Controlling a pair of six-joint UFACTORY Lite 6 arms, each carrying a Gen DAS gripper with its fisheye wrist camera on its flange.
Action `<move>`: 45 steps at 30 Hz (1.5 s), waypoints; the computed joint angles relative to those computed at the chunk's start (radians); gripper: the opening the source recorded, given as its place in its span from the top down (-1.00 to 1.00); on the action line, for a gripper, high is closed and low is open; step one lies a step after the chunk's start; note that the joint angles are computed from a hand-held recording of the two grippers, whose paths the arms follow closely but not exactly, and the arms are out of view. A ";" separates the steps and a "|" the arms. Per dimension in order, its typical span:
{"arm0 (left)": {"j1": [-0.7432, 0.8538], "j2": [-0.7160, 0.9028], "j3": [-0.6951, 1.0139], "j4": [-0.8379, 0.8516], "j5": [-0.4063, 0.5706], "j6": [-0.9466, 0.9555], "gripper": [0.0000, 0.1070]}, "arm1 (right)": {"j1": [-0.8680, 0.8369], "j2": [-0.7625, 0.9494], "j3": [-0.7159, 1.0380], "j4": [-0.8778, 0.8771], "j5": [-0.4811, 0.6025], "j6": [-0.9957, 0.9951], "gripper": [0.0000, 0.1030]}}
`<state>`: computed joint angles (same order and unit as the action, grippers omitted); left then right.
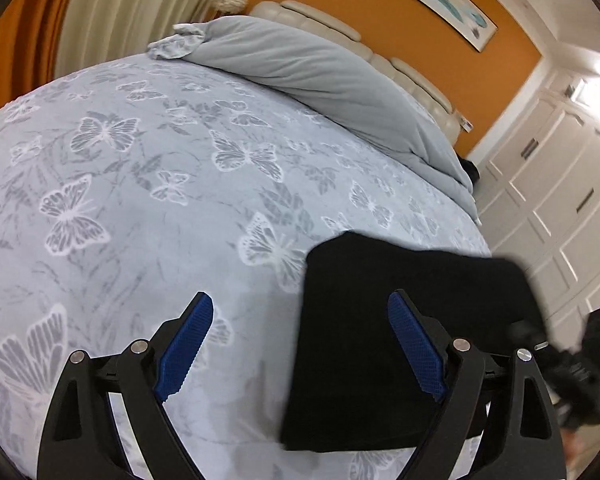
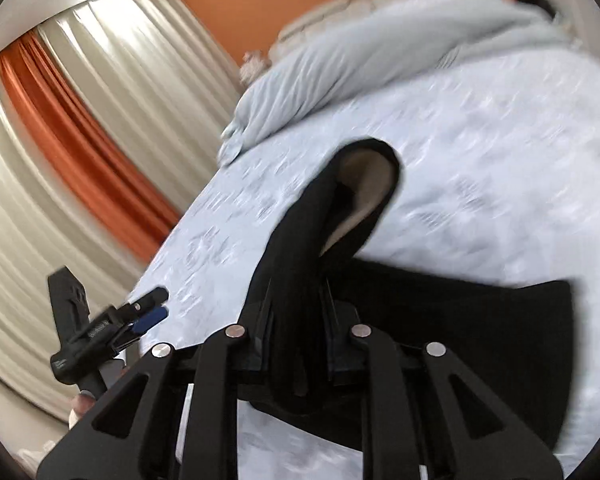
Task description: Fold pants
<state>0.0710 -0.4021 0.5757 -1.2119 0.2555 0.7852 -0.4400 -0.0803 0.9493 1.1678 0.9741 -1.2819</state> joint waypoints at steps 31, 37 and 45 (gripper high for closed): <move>-0.069 0.397 0.115 -0.311 0.435 0.275 0.59 | -0.229 0.295 0.119 -0.161 0.127 -0.025 0.33; -0.048 0.247 -0.016 0.153 0.147 -0.075 0.45 | -0.019 0.216 -0.080 -0.364 -0.251 0.110 -0.38; -0.253 -0.097 -0.107 0.678 -0.033 -0.614 -0.25 | 0.040 0.148 -0.028 -0.149 -0.393 0.010 -0.83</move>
<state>-0.1818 -0.4994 0.4683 -0.5343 0.2230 0.1715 -0.4000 0.0680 0.9213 1.0193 0.5806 -1.2721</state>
